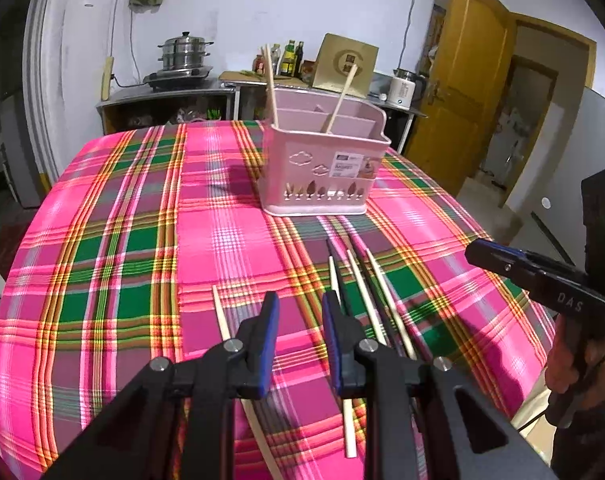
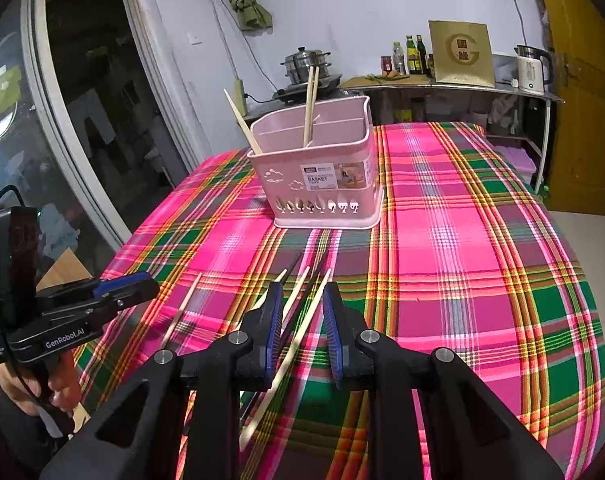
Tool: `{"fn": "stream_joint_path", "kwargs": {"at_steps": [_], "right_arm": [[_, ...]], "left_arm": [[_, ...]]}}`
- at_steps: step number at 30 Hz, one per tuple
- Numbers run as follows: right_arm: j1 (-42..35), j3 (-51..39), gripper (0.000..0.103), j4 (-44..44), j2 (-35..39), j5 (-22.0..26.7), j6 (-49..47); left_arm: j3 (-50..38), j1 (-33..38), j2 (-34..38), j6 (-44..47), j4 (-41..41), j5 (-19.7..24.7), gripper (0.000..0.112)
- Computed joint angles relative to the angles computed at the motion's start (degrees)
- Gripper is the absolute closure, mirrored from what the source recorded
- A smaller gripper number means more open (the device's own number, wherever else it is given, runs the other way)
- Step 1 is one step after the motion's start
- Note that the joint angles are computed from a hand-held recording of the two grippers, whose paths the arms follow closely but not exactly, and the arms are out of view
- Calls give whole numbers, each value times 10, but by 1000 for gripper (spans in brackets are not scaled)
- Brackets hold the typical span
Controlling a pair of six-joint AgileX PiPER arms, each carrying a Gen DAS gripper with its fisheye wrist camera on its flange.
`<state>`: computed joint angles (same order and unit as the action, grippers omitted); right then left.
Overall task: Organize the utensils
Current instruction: 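Move both tools back down toward the remaining chopsticks, then close the left tool on a wooden chopstick while the right tool grasps another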
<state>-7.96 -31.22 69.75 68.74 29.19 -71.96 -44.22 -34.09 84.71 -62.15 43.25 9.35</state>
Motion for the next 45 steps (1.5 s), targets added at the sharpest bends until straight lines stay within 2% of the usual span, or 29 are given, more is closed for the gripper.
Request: {"fn": "stream_joint_path", "kwargs": {"at_steps": [5, 8, 14, 22, 25, 33, 34, 37, 40, 45], "right_arm": [[18, -15, 83, 0, 36, -22, 6], [23, -24, 83, 0, 53, -28, 8], [24, -32, 83, 10, 79, -30, -4], [22, -43, 83, 25, 107, -28, -21], [24, -45, 83, 31, 113, -30, -25], [27, -54, 83, 36, 129, -30, -29], [27, -55, 83, 36, 130, -30, -28], [26, -55, 83, 38, 131, -29, -30], [28, -57, 83, 38, 135, -33, -28], [19, -53, 83, 47, 133, -25, -41]], "left_arm": [[-24, -1, 32, 139, -127, -2, 85], [-44, 1, 59, 256, -237, -2, 84], [-92, 0, 116, 327, -300, 20, 84], [-140, -9, 167, 352, -310, 54, 83], [-156, -15, 181, 332, -285, 69, 83], [-175, -32, 201, 179, -134, 113, 79], [-178, -31, 203, 173, -133, 125, 80], [-156, -14, 183, 240, -211, 91, 80], [-149, -15, 170, 272, -241, 75, 80], [-178, -25, 193, 295, -254, 101, 80]]}}
